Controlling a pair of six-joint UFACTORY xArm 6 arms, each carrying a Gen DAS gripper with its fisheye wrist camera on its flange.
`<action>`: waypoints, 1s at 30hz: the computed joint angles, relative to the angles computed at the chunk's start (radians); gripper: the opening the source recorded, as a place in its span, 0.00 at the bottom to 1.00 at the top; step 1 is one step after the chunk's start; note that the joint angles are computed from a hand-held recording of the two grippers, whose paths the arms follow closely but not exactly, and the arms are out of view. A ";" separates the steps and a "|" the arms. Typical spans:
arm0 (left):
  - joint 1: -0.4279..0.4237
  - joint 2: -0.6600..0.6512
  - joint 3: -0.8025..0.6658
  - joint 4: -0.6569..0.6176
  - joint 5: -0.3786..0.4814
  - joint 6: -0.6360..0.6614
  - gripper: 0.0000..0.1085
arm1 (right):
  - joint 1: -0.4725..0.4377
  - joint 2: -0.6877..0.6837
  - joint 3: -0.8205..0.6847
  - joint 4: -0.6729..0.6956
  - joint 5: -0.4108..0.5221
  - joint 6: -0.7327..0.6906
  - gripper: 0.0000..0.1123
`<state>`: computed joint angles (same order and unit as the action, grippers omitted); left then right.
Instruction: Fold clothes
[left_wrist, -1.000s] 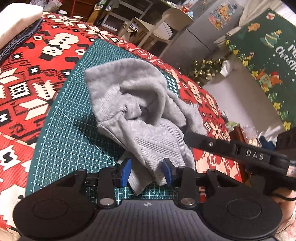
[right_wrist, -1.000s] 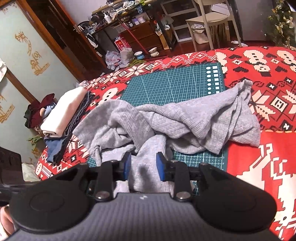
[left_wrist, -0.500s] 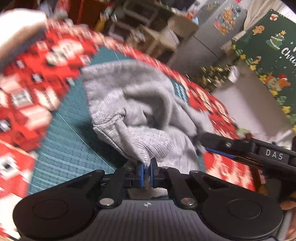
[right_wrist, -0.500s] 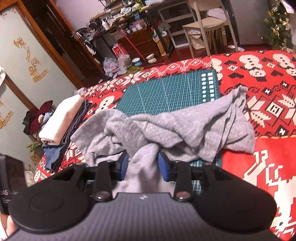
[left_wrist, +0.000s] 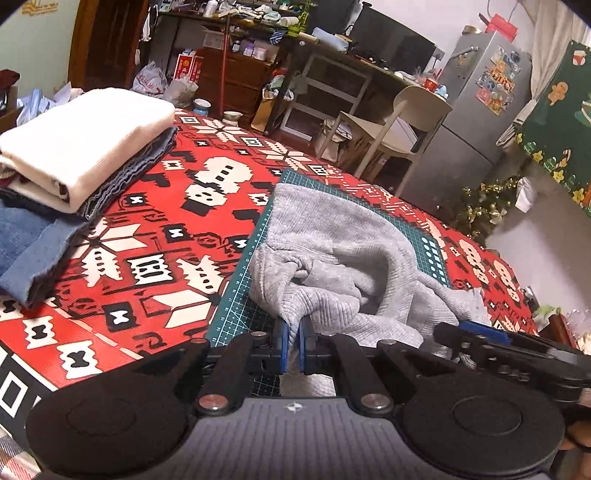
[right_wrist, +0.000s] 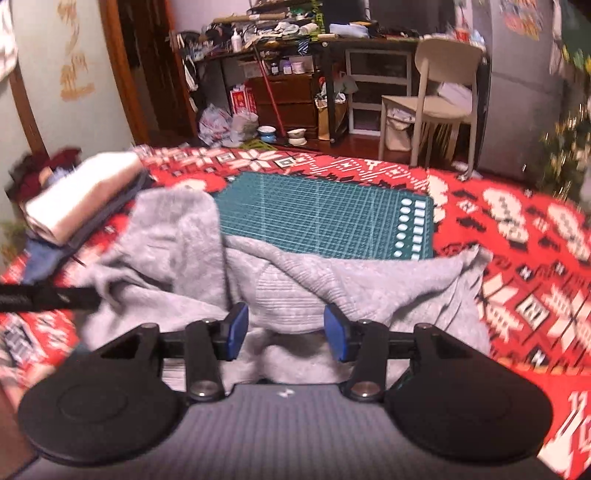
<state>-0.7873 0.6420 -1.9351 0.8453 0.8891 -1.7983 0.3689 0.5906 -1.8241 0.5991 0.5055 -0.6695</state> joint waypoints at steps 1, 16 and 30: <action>0.000 0.004 -0.005 -0.003 0.000 0.008 0.05 | 0.004 0.021 -0.017 -0.053 -0.019 0.029 0.45; -0.012 0.026 -0.055 0.031 0.054 0.083 0.05 | -0.015 -0.032 0.016 0.106 -0.059 0.020 0.02; -0.016 -0.077 0.062 0.094 -0.005 0.143 0.05 | -0.101 -0.226 0.219 0.335 -0.043 -0.092 0.09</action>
